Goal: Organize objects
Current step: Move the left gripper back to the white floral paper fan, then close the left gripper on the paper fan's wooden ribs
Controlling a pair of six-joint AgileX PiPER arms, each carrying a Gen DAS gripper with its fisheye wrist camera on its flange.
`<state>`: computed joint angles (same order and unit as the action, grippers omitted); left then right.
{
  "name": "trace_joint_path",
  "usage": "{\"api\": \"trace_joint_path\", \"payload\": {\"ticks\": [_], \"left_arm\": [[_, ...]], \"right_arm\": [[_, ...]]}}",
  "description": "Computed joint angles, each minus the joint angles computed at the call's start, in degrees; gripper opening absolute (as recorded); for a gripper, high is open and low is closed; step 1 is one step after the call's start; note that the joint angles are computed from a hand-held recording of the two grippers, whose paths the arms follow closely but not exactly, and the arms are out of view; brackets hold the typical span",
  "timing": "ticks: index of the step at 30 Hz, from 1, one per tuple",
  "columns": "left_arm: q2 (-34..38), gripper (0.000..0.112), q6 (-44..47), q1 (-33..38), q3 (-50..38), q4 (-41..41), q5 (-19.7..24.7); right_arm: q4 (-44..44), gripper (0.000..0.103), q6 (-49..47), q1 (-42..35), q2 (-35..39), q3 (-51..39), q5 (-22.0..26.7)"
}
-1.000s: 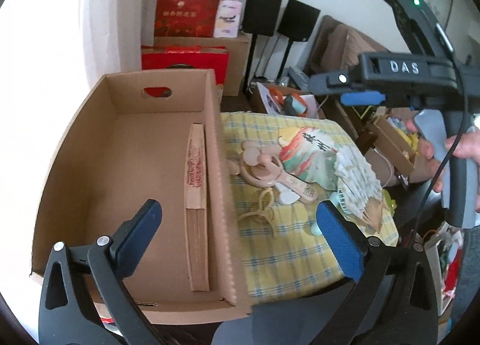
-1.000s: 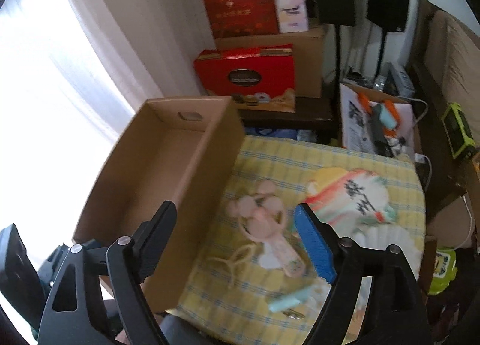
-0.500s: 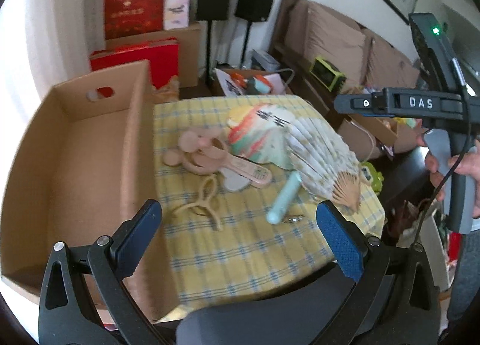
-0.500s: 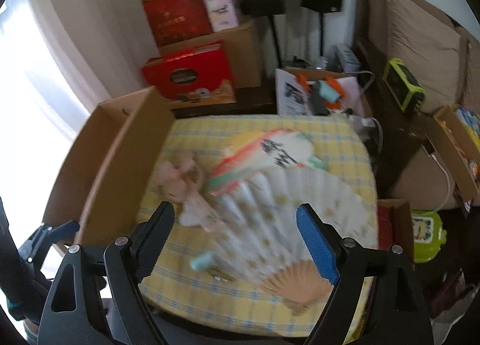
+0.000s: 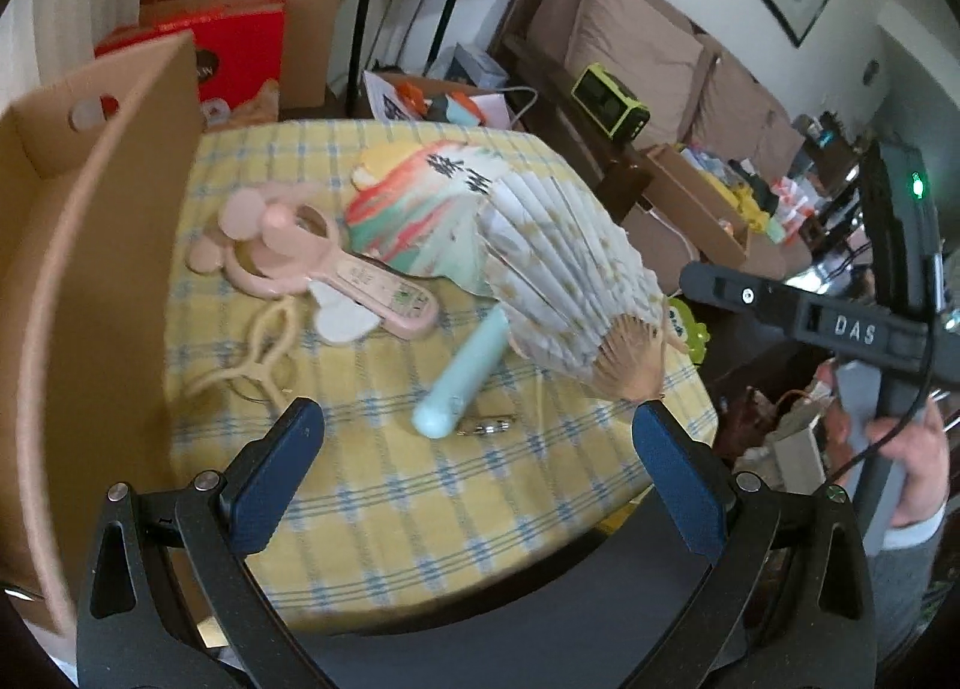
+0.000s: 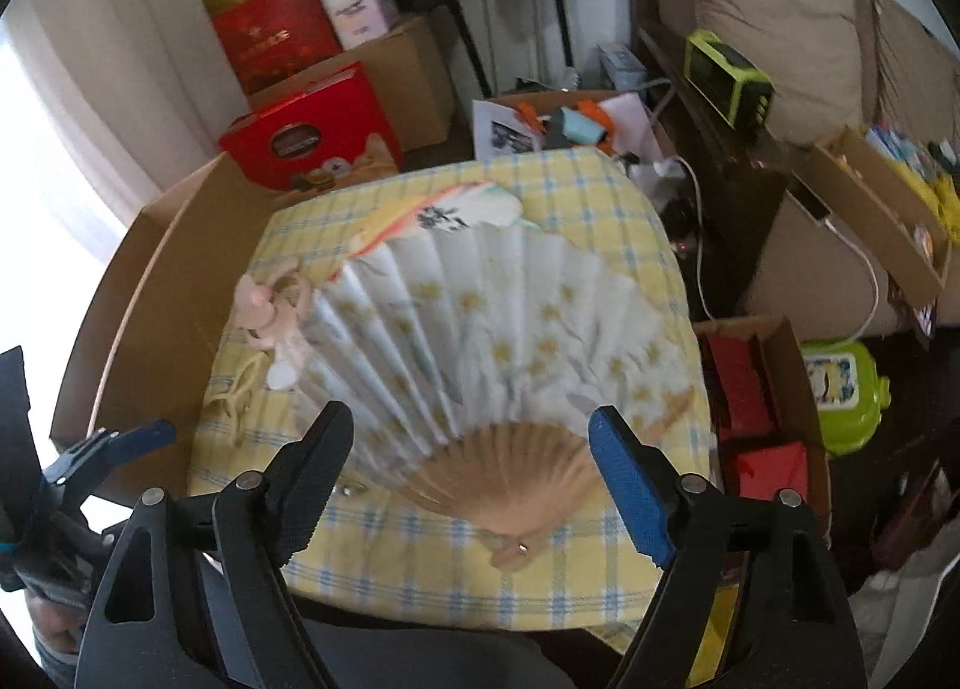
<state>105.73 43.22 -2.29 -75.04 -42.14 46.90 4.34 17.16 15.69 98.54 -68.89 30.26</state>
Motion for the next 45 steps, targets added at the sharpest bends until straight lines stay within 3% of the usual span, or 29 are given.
{"api": "trace_joint_path", "payload": {"ticks": [3,10,18,22,28,37,39,45], "left_arm": [[1.1,0.096,0.1,-1.0,-0.1,-2.2,-0.2],[3.9,0.084,-2.1,-4.6,-0.8,-3.9,-2.2],[7.6,0.068,-4.9,-5.6,-3.1,-4.6,-2.4],[8.1,0.063,-3.6,-6.3,-2.1,-6.6,-3.4],[10.7,0.062,-6.9,-6.9,-4.9,-6.2,-4.1],[13.4,0.033,-6.8,-5.9,-7.4,-7.9,-3.1],[12.9,0.021,-6.5,-6.2,-7.2,-7.6,-3.6],[10.0,0.019,-3.7,-6.5,-5.5,-8.5,-4.9]], "right_arm": [[3.6,0.081,-1.8,-2.5,-1.1,3.9,-2.9],[18.8,0.055,-13.5,-9.3,-1.0,10.6,-6.8],[36.2,0.050,-29.3,-13.1,2.2,12.5,-6.0],[39.9,0.039,-32.5,-12.4,2.9,13.1,-6.6],[44.8,0.031,-36.8,-12.4,5.0,12.5,-6.3],[57.6,0.013,-48.4,-13.8,4.7,14.4,-5.9],[57.8,0.012,-48.7,-13.4,4.3,14.5,-6.1],[59.7,0.012,-50.0,-13.2,2.5,15.0,-6.2]]}}
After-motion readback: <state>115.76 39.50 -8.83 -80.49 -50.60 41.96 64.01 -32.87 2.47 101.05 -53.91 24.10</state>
